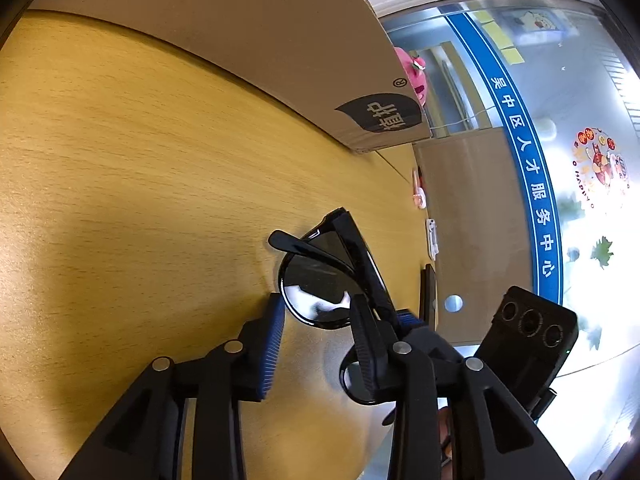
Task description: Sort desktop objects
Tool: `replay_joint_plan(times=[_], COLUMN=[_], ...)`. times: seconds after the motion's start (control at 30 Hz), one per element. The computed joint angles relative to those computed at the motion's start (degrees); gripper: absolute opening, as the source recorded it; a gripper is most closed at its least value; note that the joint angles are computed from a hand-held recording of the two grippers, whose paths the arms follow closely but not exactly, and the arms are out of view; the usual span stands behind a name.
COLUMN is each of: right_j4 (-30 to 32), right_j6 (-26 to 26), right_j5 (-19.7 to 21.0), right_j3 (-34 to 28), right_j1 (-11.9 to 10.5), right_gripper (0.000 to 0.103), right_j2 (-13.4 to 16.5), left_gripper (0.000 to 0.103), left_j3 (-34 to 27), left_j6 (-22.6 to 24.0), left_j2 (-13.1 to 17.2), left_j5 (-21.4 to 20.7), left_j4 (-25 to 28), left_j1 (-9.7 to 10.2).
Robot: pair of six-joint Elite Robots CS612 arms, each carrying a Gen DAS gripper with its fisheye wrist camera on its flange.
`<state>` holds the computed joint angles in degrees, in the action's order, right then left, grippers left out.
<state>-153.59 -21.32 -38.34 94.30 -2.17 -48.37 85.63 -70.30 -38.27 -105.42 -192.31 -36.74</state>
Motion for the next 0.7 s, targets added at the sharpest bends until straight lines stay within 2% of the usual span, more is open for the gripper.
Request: replay_joint_plan(times=[0.23, 0.33, 0.47, 0.53, 0.6, 0.7], right_j4=[2.05, 3.52, 7.48, 9.23, 10.31, 11.92], right_j6=[-0.33, -0.34, -0.36, -0.26, 0.09, 0.20], right_j5=[1.61, 0.28, -1.49, -0.61, -1.00, -1.35], right_j3=[0.23, -0.29, -1.22, -1.72, -2.10, -2.59], right_j1=[-0.78, -0.42, -0.38, -0.57, -0.53, -0.37], right_gripper=[0.010, 0.010, 0.015, 0.025, 0.049, 0.052], right_j2=[-0.14, 0.16, 0.56, 0.99, 1.21, 1.48], left_gripper=[0.035, 0.033, 0.031, 0.031, 0.031, 0.031], left_j3=[-1.15, -0.95, -1.28, -1.46, -1.54, -1.65], left_j6=[-3.57, -3.24, -2.68, -1.62, -0.27, -0.53], left_j2=[1.69, 1.57, 1.51, 1.33, 1.03, 1.21], left_j5=[-1.11, -0.30, 0.23, 0.61, 0.96, 0.94], left_j4=[-4.20, -3.77, -2.67, -1.38, 0.35, 0.26], left_j1=[0.11, -0.05, -0.14, -0.17, -0.27, -0.24])
